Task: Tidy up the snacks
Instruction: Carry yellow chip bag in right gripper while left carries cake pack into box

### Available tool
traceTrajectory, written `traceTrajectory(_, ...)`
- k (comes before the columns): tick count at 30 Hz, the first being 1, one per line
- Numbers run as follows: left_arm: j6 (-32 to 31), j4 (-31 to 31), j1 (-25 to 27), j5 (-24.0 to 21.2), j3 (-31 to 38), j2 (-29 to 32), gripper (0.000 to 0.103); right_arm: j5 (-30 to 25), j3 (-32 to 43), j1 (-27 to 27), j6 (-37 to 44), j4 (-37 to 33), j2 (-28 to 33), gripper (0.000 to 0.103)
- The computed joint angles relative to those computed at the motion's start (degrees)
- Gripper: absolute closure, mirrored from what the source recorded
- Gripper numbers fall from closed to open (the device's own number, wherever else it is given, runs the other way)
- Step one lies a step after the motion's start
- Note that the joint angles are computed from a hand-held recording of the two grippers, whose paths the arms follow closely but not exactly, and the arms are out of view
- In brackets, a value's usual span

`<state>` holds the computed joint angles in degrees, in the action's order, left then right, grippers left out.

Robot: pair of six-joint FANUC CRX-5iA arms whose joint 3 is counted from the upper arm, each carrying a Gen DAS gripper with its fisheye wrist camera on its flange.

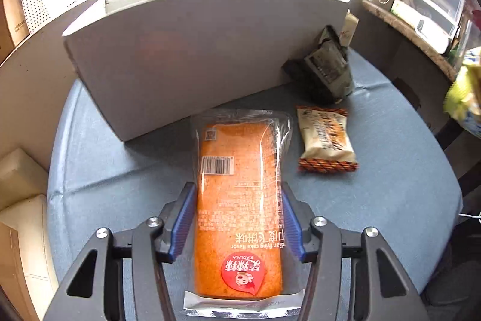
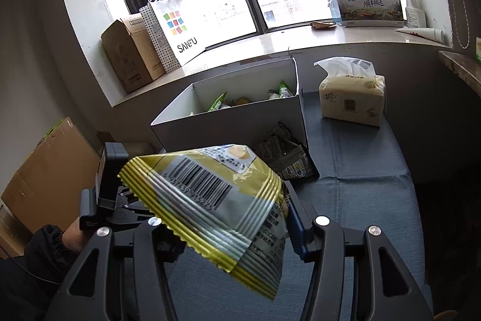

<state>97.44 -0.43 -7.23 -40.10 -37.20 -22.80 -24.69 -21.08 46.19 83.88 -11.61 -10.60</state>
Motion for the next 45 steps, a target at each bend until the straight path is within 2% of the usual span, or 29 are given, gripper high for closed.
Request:
traceTrajectory(4,-2.3,4.5,2.3,1.6,-4.2,-8.9,0.045,-0.7,0.9,0.2,0.1,0.1,1.3,0.045)
traceTrajectory(7,-4.8,6.8,3.7,2.0,-4.9,-13.9,0.045,-0.8,2.1,0.3,0.5,-0.3,2.6,0.045)
traceTrajectory(11,-8.8,8.4,5.9,2.7,-2.3,-15.9,0.045,-0.4,5.2,0.4,2.1,-1.0,4.4,0.045)
traceTrajectory(15,-8.5,8.4,6.7,6.4,3.2,-10.2,0.045,-0.9,11.7,-0.9,6.9,-5.3,7.4,0.044)
traceTrajectory(18,-11.3,11.8,9.2,8.3,5.9,-6.7,0.045,0.2,15.7,-0.9,4.7,-2.9,10.3,0.045)
traceTrajectory(22,-11.7,14.9,11.5,8.8,10.6,-0.2,0.045,0.4,21.6,-1.4,1.3,-1.6,14.8,0.045)
traceTrajectory(23,-10.9,14.5,11.8,8.3,12.2,1.8,0.045,0.5,22.7,-1.2,-0.8,0.7,16.2,0.045)
traceTrajectory(26,-4.6,8.2,10.5,7.0,18.0,7.2,0.045,-2.1,28.1,-1.1,-4.4,4.8,21.3,0.044)
traceTrajectory(28,-3.3,6.6,9.8,6.7,20.7,10.3,0.045,-4.2,32.2,-1.4,-6.0,6.7,24.7,0.044)
traceTrajectory(31,0.5,3.1,9.3,3.9,25.6,14.6,0.044,-7.2,37.1,-1.3,-9.4,11.8,29.4,0.044)
traceTrajectory(36,6.1,-3.4,8.2,-1.0,32.0,20.0,0.042,-12.5,44.4,-1.5,-12.1,16.2,35.8,0.044)
traceTrajectory(37,6.5,-4.1,8.1,-1.6,32.5,20.5,0.037,-14.1,46.5,-1.9,-11.3,15.1,37.1,0.043)
traceTrajectory(38,6.1,-3.9,8.3,-2.0,32.6,20.9,0.028,-15.4,48.3,-2.2,-11.2,14.7,38.3,0.043)
traceTrajectory(39,5.7,-3.2,8.5,-1.8,32.5,21.2,0.021,-15.7,48.9,-2.2,-12.6,16.0,39.1,0.036)
traceTrajectory(40,7.7,-4.9,8.1,-2.0,33.1,21.6,0.006,-15.8,49.4,-2.3,-13.5,16.7,39.7,0.019)
traceTrajectory(41,9.4,-6.6,7.7,-1.6,33.2,21.5,0.000,-15.8,50.3,-2.8,-12.2,14.7,40.1,0.010)
traceTrajectory(42,10.1,-6.8,7.8,-0.7,32.7,21.2,0.000,-15.8,51.0,-3.2,-10.5,12.2,40.3,0.003)
traceTrajectory(45,11.1,-7.4,8.0,-0.5,32.5,20.9,0.000,-16.9,51.8,-3.7,-8.5,9.5,40.5,0.000)
